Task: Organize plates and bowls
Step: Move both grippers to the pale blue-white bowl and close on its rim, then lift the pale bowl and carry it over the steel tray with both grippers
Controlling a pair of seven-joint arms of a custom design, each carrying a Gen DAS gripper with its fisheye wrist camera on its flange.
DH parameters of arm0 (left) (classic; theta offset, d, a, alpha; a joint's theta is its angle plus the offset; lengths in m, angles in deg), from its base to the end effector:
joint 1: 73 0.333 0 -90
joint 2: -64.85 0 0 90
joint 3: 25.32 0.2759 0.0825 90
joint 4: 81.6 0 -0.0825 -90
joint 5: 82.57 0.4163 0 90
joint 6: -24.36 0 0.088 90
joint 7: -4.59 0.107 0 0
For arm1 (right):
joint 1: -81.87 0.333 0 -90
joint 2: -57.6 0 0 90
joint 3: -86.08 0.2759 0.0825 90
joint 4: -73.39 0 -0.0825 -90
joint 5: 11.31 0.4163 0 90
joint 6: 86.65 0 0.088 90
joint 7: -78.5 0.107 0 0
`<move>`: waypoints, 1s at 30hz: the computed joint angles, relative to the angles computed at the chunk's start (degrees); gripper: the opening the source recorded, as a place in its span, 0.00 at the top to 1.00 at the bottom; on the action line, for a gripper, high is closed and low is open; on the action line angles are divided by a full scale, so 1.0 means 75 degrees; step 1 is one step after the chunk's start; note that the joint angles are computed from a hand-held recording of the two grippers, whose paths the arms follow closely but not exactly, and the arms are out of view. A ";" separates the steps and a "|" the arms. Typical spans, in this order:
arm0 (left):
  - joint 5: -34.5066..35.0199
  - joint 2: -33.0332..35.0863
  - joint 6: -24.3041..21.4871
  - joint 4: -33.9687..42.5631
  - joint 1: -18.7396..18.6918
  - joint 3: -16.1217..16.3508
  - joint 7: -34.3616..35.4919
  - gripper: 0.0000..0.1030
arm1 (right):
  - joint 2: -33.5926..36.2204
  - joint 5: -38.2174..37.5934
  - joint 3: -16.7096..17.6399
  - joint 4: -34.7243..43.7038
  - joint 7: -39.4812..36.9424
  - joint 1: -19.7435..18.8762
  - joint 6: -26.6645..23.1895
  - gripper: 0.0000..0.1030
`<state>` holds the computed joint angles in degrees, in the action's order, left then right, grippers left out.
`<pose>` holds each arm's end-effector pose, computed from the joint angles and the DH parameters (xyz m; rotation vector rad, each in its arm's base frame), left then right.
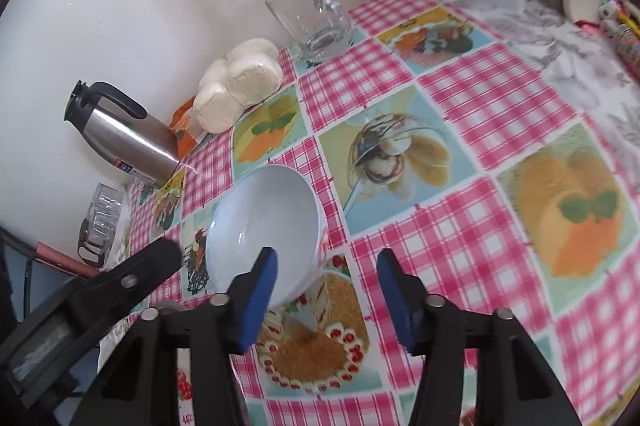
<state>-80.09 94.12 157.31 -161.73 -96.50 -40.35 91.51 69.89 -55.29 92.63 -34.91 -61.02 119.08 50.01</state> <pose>0.6079 -0.4379 0.4202 -1.4111 2.6166 -0.6393 0.4795 0.4465 0.3687 -0.6866 2.4439 -0.3204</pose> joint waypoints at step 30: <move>-0.1680 -0.0214 -0.0280 -0.0366 0.0662 -0.0512 0.0636 0.84 | -0.0476 -0.0838 0.0003 -0.0760 0.1119 -0.0025 0.0701 0.94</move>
